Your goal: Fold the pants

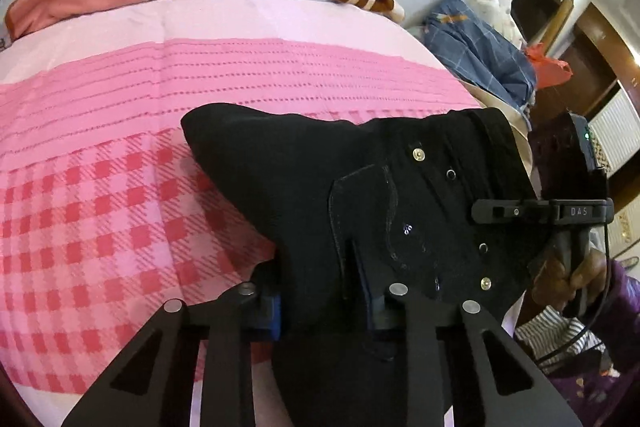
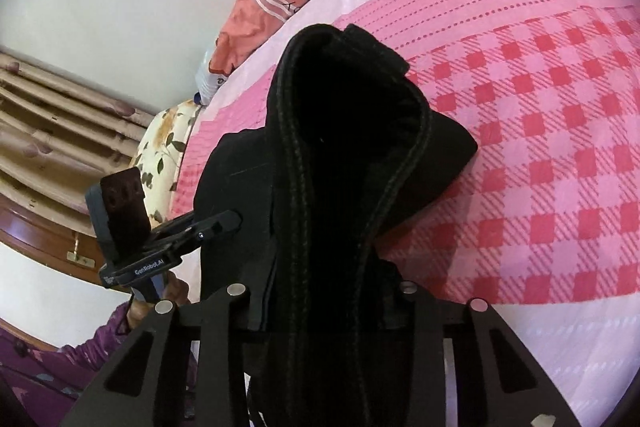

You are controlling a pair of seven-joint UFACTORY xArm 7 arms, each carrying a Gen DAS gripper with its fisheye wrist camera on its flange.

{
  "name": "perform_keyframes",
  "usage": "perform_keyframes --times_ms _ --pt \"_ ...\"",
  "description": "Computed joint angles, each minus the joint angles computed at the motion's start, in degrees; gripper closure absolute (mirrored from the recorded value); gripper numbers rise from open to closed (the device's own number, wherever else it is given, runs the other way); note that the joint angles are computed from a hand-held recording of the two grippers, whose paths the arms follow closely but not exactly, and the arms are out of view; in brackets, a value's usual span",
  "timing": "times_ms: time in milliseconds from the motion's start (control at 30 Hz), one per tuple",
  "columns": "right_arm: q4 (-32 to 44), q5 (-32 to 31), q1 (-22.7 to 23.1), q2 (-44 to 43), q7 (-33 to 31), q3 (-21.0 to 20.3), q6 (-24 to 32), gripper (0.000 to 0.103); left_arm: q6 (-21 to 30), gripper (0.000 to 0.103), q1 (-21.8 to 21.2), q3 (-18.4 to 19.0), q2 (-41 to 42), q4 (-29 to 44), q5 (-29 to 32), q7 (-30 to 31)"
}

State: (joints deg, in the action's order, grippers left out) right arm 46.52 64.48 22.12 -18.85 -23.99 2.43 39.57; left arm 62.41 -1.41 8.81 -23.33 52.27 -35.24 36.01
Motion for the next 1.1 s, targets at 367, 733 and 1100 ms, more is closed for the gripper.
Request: perform_keyframes --times_ms 367,733,1100 --pt "-1.53 -0.54 0.09 -1.06 -0.63 0.49 -0.92 0.069 -1.10 0.075 0.05 0.14 -1.93 -1.01 2.94 -0.68" --pt "-0.06 -4.56 -0.19 1.37 0.46 0.51 0.52 0.056 -0.93 0.041 0.03 -0.52 -0.94 -2.82 4.23 -0.80" --pt "-1.70 9.08 2.04 -1.11 -4.47 0.28 -0.21 0.072 -7.97 0.077 -1.76 -1.01 -8.03 -5.42 6.15 -2.92"
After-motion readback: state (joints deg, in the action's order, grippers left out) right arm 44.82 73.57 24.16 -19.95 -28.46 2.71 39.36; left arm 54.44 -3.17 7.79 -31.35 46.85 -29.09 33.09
